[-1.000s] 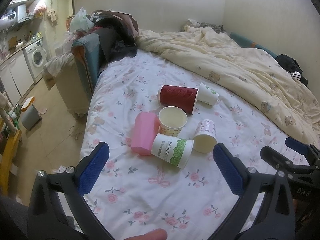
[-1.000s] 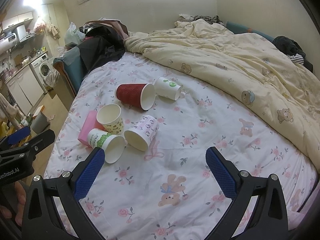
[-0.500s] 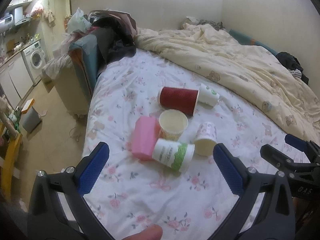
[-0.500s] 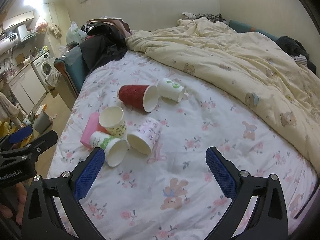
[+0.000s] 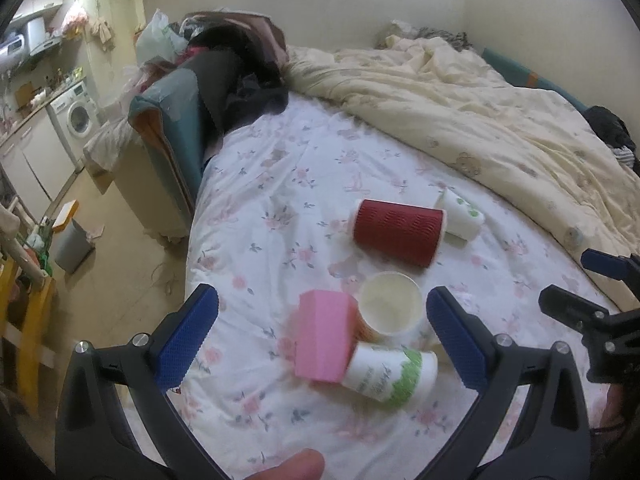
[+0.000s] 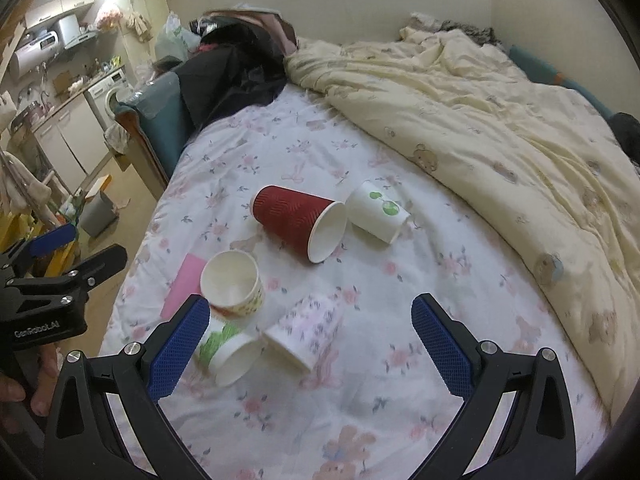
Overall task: Flip cup upside down
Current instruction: 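Lower the right gripper onto the red ribbed cup and close on it, then lift the red ribbed cup with the right gripper toward the left gripper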
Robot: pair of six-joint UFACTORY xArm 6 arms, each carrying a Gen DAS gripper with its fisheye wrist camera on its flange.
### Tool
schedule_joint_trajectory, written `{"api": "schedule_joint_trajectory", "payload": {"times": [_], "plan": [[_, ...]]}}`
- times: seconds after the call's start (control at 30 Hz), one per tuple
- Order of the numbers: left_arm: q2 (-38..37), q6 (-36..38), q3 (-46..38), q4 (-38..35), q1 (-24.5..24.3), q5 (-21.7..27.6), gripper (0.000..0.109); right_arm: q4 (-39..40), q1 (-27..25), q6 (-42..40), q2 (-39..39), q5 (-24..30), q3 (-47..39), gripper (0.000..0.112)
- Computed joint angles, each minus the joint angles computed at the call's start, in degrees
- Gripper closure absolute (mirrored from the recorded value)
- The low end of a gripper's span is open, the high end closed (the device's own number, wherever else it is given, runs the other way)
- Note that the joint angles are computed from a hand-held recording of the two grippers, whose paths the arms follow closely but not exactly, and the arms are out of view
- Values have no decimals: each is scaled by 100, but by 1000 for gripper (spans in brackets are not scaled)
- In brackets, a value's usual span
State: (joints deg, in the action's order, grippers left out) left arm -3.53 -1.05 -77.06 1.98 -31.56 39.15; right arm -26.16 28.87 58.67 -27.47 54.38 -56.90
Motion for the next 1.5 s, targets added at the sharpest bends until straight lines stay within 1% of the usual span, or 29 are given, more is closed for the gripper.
{"api": "schedule_joint_trajectory", "payload": {"times": [0.07, 0.17, 0.23, 0.3, 0.33, 0.37, 0.47, 0.57, 0.73, 0.8, 0.93, 1.0, 1.07, 1.1, 1.2, 1.27, 1.4, 1.5], "plan": [[218, -42, -207, 29, 36, 61, 6, 394, -275, -563, 287, -138, -165, 9], [610, -114, -508, 93, 83, 239, 6, 1086, -616, -1660, 905, -94, -629, 9], [918, -206, -771, 85, 119, 539, 6, 1614, -819, -2415, 1387, 13, -1044, 9], [1168, -221, -1036, -39, 162, 839, 6, 1884, -930, -3006, 1818, 223, -1460, 9], [1281, -225, -1157, -95, 183, 945, 6, 1928, -964, -3265, 2022, 321, -1665, 9], [1418, -298, -1287, -53, 207, 1026, 6, 1962, -1012, -3629, 2334, 518, -1994, 9], [1574, -509, -1417, 146, 243, 1161, 6, 1988, -1133, -4320, 3021, 967, -2715, 9], [1753, -482, -1655, -40, 303, 1466, 6, 2086, -1325, -5104, 3911, 1598, -3695, 11], [1927, -592, -1825, 1, 280, 1719, 6, 1856, -1297, -6057, 4838, 2346, -4754, 11], [1962, -551, -1877, -42, 281, 1760, 6, 1788, -1270, -6195, 5146, 2619, -5097, 11], [2000, -517, -1925, -58, 272, 1772, 6, 1593, -1232, -6156, 5549, 2777, -5431, 11], [1996, -524, -1919, -40, 269, 1776, 6, 1488, -1203, -6118, 5703, 2816, -5520, 16], [1999, -528, -1906, -10, 268, 1764, 6, 1318, -1179, -6013, 5712, 2756, -5451, 25], [2004, -540, -1911, 1, 265, 1782, 6, 1303, -1194, -5950, 5684, 2698, -5411, 26], [2007, -541, -1936, -80, 269, 1816, 6, 1358, -1220, -5850, 5537, 2614, -5288, 28], [1952, -523, -1891, -84, 249, 1745, 6, 1380, -1225, -5787, 5370, 2548, -5136, 29], [1769, -455, -1709, -111, 225, 1570, 6, 1497, -1210, -5387, 4761, 2277, -4628, 29], [1580, -460, -1543, -200, 225, 1524, 6, 1610, -1142, -5007, 4181, 2203, -4210, 29]]}}
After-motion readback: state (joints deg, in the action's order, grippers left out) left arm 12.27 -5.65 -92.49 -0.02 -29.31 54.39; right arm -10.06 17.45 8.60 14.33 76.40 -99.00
